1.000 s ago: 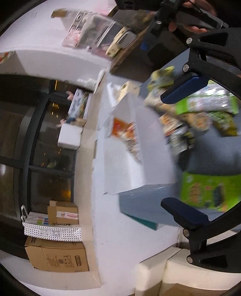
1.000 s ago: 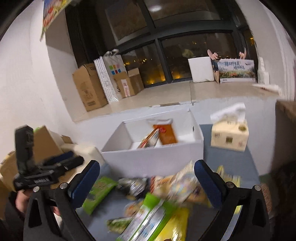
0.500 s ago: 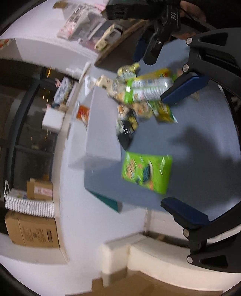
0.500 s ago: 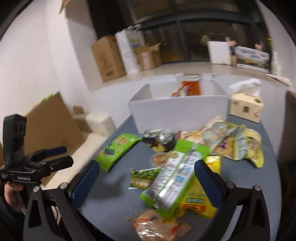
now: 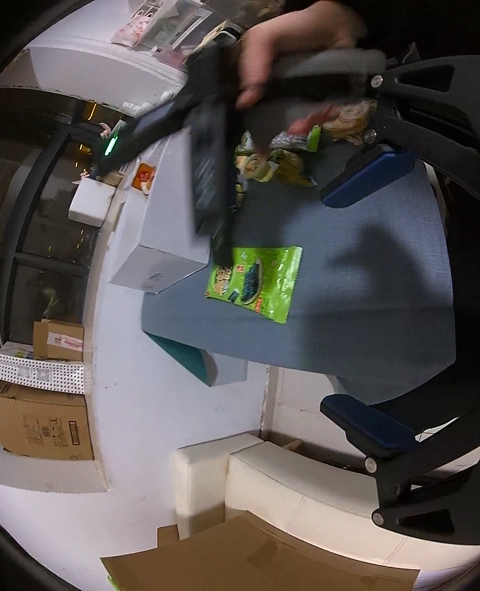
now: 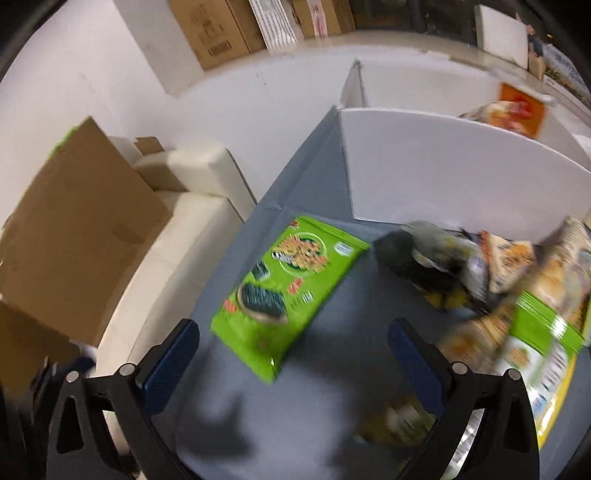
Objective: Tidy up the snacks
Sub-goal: 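Lower the right gripper onto the green seaweed packet and grasp it, then grasp a grey snack bag with the left gripper while the right gripper lifts the seaweed packet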
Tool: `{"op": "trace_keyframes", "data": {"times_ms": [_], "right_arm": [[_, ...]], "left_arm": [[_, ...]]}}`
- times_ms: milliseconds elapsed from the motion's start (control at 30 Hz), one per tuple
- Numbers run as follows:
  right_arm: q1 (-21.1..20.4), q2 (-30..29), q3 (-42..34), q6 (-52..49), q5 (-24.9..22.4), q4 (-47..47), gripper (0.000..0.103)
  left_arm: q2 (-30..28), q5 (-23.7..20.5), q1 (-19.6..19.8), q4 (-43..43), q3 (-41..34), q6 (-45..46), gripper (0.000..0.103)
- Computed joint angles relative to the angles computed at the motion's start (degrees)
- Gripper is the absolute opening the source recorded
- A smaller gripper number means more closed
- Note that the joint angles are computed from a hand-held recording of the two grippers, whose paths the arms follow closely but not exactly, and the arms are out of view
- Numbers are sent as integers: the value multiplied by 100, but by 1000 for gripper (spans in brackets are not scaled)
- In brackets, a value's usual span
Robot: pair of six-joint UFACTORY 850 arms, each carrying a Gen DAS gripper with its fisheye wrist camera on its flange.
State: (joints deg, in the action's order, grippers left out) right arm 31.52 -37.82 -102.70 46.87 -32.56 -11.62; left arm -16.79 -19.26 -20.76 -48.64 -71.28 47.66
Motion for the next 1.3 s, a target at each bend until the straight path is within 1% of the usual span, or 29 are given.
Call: {"op": "trace_keyframes", "data": {"times_ms": [33, 133, 267, 333, 400, 433, 467, 500, 533, 567, 600, 667, 733, 833, 967, 1000, 1033, 1100, 1167, 1233, 1300], "right_arm": [[-34, -230, -322, -104, -162, 187, 103], [-40, -875, -1281, -4, -843, 326, 103], [-39, -1514, -2203, 99, -1467, 502, 103], [-25, -1870, -2727, 60, -1859, 600, 103], [-5, -2227, -3268, -31, -2261, 640, 103], [32, -2356, -3468, -12, -2377, 437, 102], [61, -2548, -3791, -65, -2600, 341, 101], [99, -2731, -4105, -111, -2834, 216, 98], [126, -2768, -4179, -107, -2942, 74, 84], [170, -2749, -4157, -83, -2989, -136, 81], [175, -2628, -3941, -141, -2859, -126, 81], [160, -2357, -3494, -205, -2577, -83, 77], [109, -1974, -2885, -219, -2143, 92, 74], [63, -1399, -2067, -220, -1584, 152, 74], [48, -414, -726, -3, -685, -44, 74], [40, -51, -255, 114, -390, -180, 74], [37, 170, 11, 253, -251, -323, 74], [17, 822, 799, 707, 163, -782, 74], [-20, 1368, 1463, 1388, 426, -1331, 74], [-55, 1978, 2181, 2211, 618, -1940, 74], [-42, 2471, 2780, 3141, 645, -2679, 74]], "left_arm": [[-12, -40, 2, 10, -2, 1, 103], [-50, -128, 14, 106, -21, -103, 103], [-111, -196, 23, 166, -88, -156, 103], [-112, -172, 18, 239, -77, -205, 103], [-116, -154, 7, 386, -69, -321, 103], [-111, -156, 8, 398, -62, -332, 103], [-105, -172, 16, 382, -54, -320, 103], [-116, -198, 25, 370, -65, -321, 103], [-123, -208, 31, 357, -74, -331, 103], [-120, -211, 30, 335, -76, -329, 103], [-127, -234, 36, 263, -86, -273, 103], [-155, -243, 31, 216, -111, -234, 103], [-165, -247, 30, 161, -107, -145, 103], [-215, -307, -6, 166, -174, -130, 103], [-366, -569, -79, -36, -365, 78, 103], [-420, -660, -118, -73, -439, 160, 103], [-476, -742, -163, -34, -518, 168, 103], [-595, -848, -281, 89, -689, 129, 103], [-714, -960, -397, 146, -870, 131, 103], [-907, -1097, -520, 148, -1169, 94, 103], [-1171, -1283, -605, 170, -1570, -51, 103]]}}
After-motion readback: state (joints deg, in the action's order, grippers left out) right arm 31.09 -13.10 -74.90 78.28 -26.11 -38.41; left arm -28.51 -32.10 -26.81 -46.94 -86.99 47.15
